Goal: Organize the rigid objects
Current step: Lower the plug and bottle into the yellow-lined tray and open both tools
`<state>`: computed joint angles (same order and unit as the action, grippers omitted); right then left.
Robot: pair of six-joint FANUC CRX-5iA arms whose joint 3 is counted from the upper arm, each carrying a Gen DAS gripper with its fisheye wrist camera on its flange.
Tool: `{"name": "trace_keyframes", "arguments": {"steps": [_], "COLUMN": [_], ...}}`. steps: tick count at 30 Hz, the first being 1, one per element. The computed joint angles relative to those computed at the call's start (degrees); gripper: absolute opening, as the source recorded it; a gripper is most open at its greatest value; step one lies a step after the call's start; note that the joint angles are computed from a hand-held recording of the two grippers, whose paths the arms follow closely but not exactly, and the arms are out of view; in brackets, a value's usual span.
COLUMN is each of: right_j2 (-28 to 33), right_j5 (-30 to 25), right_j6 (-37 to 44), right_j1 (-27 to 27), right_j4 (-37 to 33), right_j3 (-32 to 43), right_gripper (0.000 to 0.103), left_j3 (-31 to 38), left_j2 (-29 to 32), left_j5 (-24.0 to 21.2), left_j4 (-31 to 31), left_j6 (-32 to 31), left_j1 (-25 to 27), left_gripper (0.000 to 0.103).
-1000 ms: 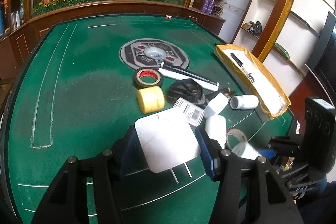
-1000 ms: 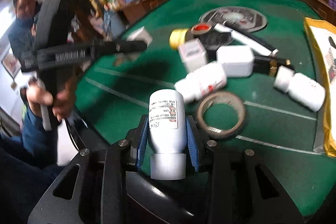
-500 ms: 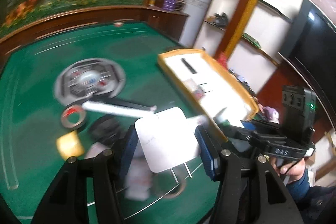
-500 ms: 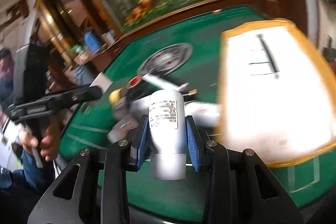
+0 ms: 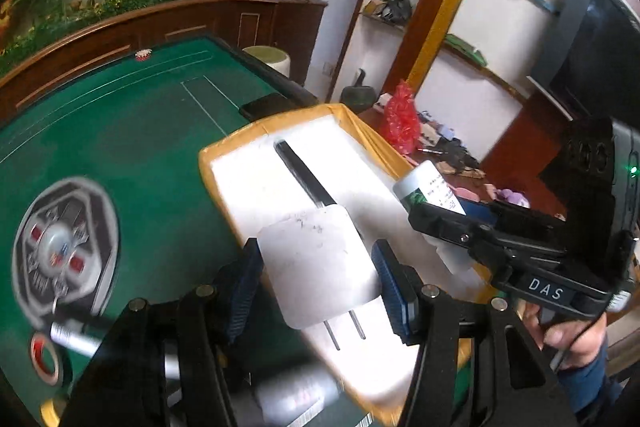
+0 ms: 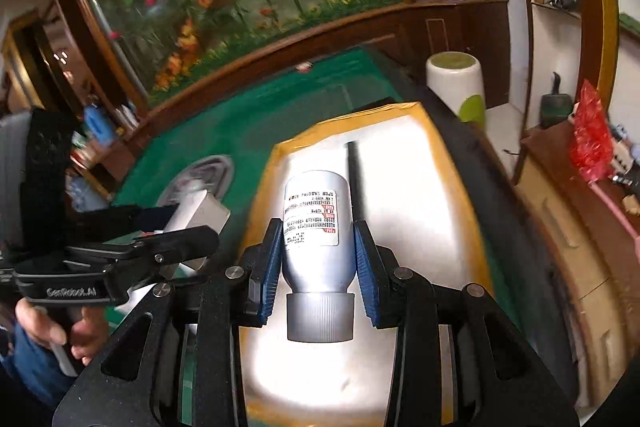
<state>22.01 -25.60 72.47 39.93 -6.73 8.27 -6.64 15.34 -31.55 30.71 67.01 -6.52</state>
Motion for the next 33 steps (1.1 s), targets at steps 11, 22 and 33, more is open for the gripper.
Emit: {"name": "trace_keyframes", "arguments": {"steps": [11, 22, 33], "right_j2": [17.11, 20.09, 19.23], "right_j5": [-19.0, -20.36, -20.47], "right_j6": [0.45, -1.01, 0.49], "right_j1": [-3.53, -2.3, -2.01], "right_j4": [1.43, 9.15, 8.6], "right_j3": [25.14, 26.84, 26.16], "right_gripper": [0.034, 0.034, 0.034], "left_j3": [16.28, 19.08, 18.37], "left_j2": [12.33, 14.73, 12.86], "left_j5": [-6.86, -8.28, -8.45], "left_j4": [-9.1, -12.15, -12.45], "left_j6": [13.55, 17.36, 18.3], "left_j1": [0.2, 0.19, 0.17], "left_gripper": [0.057, 0.057, 0.058]}}
